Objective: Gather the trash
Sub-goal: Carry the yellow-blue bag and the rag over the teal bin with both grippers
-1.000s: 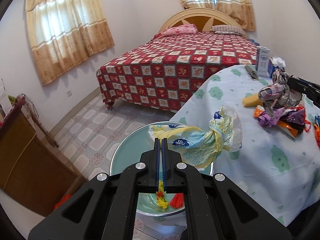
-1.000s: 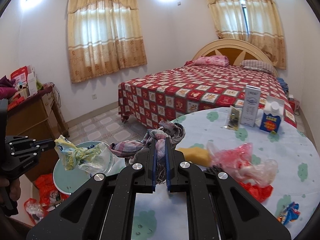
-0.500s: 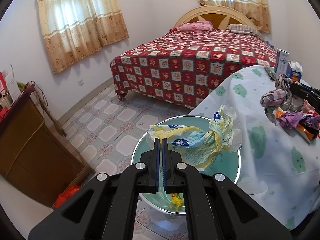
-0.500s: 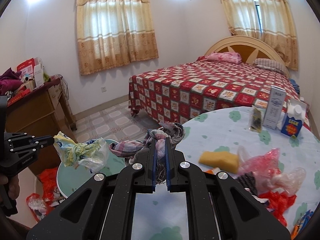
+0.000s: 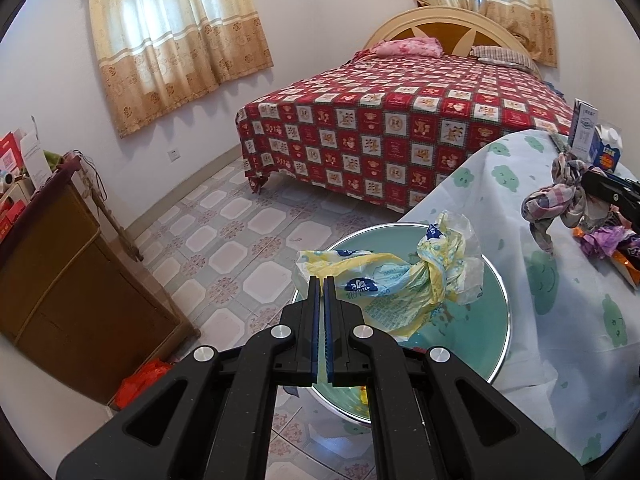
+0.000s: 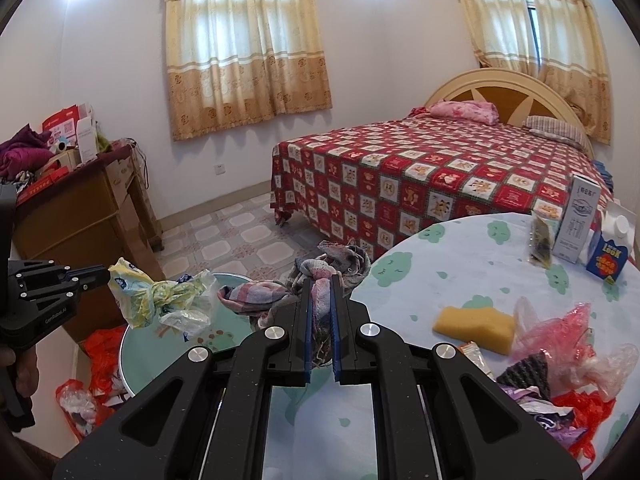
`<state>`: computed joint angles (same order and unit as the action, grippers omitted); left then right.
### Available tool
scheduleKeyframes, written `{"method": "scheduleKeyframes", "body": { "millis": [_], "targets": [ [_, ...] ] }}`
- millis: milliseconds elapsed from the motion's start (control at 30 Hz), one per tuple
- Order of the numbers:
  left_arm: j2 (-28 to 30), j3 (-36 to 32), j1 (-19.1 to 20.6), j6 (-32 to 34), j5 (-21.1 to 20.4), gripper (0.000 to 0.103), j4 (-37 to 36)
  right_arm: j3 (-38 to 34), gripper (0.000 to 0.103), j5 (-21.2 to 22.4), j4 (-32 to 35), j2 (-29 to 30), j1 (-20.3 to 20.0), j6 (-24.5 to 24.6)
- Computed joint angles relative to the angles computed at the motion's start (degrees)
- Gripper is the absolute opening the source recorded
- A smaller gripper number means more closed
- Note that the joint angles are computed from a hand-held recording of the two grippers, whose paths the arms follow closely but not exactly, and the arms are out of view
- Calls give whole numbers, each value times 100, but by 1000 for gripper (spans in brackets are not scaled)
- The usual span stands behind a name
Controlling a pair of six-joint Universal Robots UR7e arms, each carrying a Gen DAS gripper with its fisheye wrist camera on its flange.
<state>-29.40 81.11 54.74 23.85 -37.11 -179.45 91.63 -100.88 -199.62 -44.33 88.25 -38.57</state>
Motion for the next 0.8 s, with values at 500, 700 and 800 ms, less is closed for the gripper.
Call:
{"method": "scheduleKeyframes", "body": {
  "millis": [500,700,800],
  "targets": [
    [9,-74,78,3,186,2,-37,-282,8,23,286,195,45,-72],
    [19,-109,103,50,279,2,-114,-356,8,22,377,260,69,-105],
    [49,-143,105,93,376,2,-139,-402,8,26,455,286,74,-138]
  ]
}}
